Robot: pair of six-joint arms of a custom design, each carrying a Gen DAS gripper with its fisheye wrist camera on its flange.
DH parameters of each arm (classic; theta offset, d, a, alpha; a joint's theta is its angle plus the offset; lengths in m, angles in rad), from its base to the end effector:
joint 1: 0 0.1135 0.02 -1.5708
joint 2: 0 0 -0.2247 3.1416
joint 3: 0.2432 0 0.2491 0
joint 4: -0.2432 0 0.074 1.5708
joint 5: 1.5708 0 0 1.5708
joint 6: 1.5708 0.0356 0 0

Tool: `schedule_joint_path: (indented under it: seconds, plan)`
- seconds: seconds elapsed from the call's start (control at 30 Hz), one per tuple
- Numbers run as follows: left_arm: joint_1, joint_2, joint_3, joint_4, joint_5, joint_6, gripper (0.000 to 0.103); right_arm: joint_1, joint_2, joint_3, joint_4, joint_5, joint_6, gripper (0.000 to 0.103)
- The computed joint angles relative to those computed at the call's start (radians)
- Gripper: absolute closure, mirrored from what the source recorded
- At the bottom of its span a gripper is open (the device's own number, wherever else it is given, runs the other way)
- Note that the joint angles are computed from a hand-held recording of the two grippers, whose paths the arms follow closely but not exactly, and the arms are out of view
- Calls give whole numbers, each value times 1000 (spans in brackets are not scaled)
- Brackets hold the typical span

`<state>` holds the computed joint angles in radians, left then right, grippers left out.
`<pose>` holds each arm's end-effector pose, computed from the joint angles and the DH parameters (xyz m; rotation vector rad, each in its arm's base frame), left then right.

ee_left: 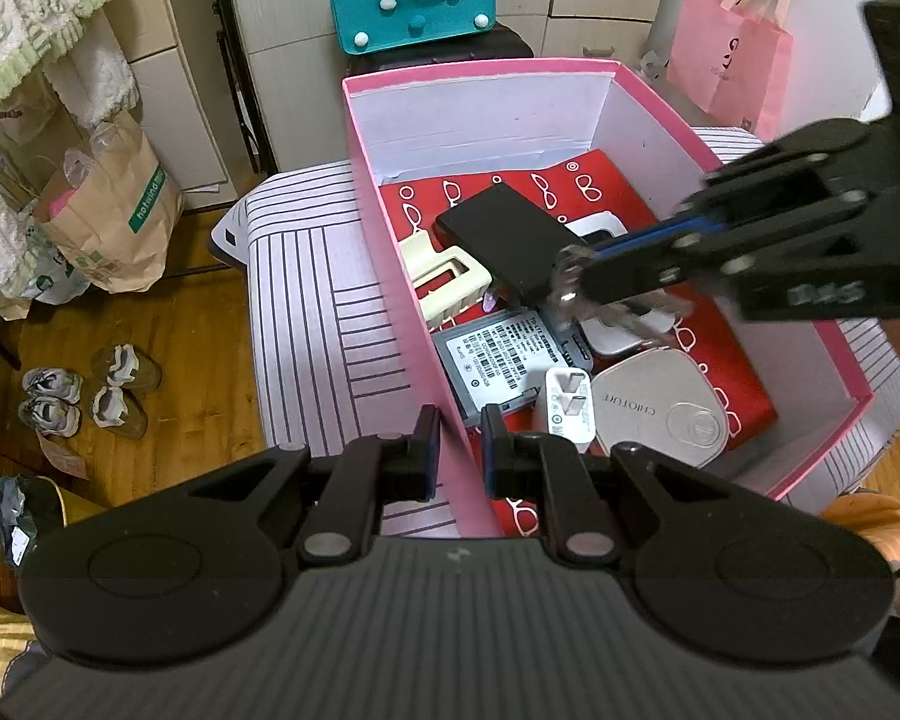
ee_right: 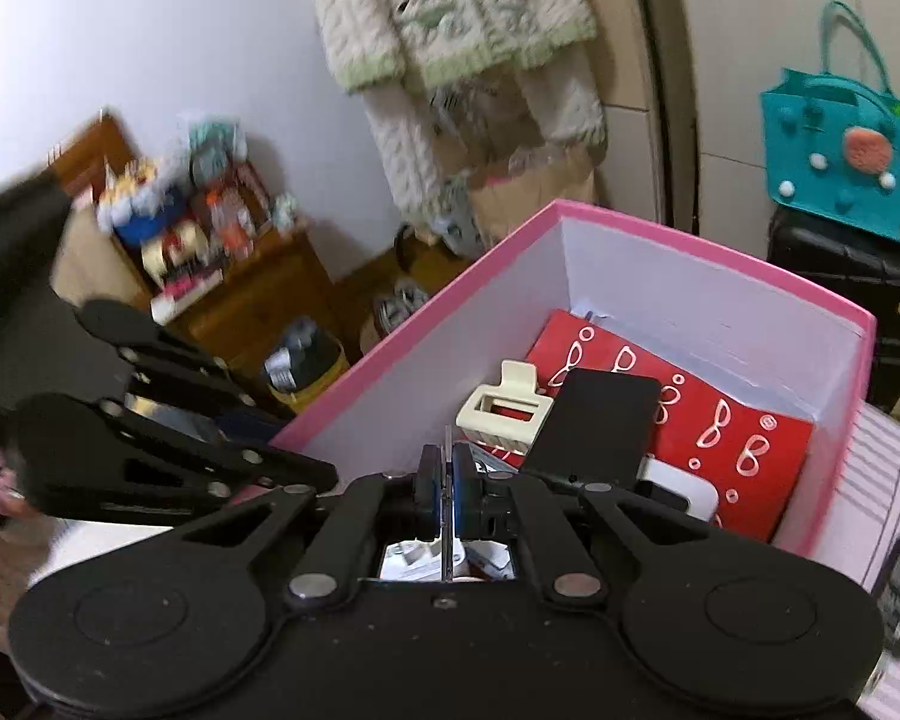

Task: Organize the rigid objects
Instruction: 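Grasp the silver keys, carry them into the box, open the right gripper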

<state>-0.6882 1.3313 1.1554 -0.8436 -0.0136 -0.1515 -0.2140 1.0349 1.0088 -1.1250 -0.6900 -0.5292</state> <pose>0.2109 -0.1728 0.2552 0.6894 2.5258 -0.2856 0.1903 -0.0182 0.2677 -0.5674 2.3804 0.6283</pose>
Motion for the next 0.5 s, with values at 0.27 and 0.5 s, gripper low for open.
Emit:
schedule_joint_path:
  seconds: [0.27,0.5]
  plan:
    - [1,-7,-10,9,4,-5,90,161,-13,-38,137,162,95,96]
    - [-9,-37,-47,36,-9,-24,90,-28,-65,13,-2,30,-6,93]
